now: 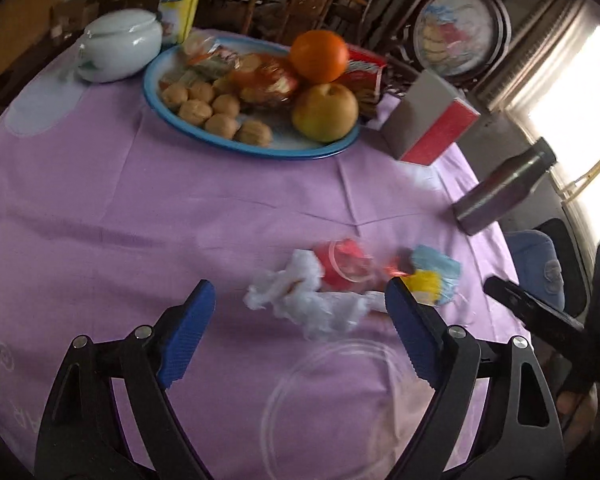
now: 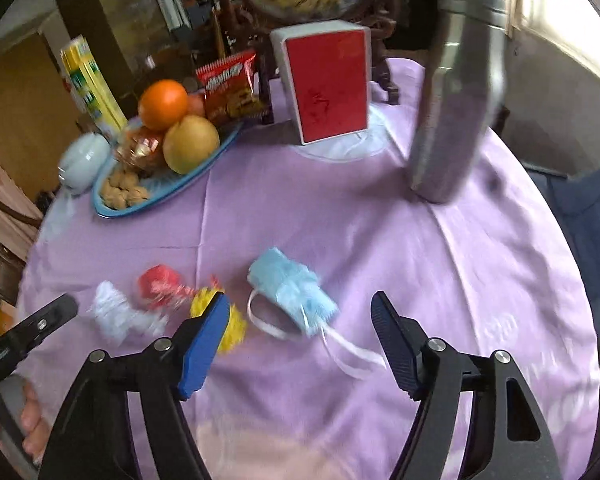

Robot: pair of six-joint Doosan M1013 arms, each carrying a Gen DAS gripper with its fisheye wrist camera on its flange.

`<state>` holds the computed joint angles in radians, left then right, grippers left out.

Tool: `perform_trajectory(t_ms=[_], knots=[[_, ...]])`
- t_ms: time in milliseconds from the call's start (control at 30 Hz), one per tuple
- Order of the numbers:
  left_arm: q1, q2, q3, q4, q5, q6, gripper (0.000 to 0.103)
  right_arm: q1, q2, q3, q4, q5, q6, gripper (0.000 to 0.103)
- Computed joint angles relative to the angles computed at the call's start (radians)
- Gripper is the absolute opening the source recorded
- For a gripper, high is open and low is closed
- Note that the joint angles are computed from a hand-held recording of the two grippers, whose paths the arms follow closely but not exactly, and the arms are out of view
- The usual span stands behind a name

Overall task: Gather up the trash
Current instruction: 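Grasp the blue face mask with the right tool and lift it, then grasp the clear plastic bag with the left tool while right holds the mask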

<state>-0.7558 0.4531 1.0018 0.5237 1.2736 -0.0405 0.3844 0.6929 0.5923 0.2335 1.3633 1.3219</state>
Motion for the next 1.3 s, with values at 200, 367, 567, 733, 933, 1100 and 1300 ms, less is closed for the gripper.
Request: perform_trajectory(t_ms=[200, 367, 567, 733, 933, 1100, 1300], knots=[[0.023, 0.006, 0.021, -0.054, 0.001, -0.008, 0.084, 0.037, 0.118, -0.150, -0.107, 0.104, 0.031, 0.065], [0.029, 0.010, 0.032, -0.077, -0.008, -0.024, 0.084, 0.024, 0.098, -0.097, -0.060, 0.104, 0.016, 0.025], [0.026, -0.009, 0.065, -0.059, -0.076, -0.073, 0.084, -0.042, -0.029, 0.081, 0.095, -0.020, 0.039, 0.014], [0.026, -0.001, 0.054, -0.068, -0.115, -0.034, 0.084, -0.103, -0.160, 0.271, 0.198, -0.114, -0.025, 0.014], [0.028, 0.020, 0.047, -0.089, -0.170, 0.015, 0.084, -0.163, -0.295, 0.487, 0.233, -0.159, -0.106, 0.015], [0.026, 0.014, 0.066, -0.066, -0.200, -0.003, 0.053, -0.207, -0.367, 0.594, 0.257, -0.181, -0.118, 0.015], [0.021, 0.003, 0.068, -0.081, -0.206, -0.015, 0.015, -0.246, -0.433, 0.666, 0.296, -0.214, -0.141, 0.016]])
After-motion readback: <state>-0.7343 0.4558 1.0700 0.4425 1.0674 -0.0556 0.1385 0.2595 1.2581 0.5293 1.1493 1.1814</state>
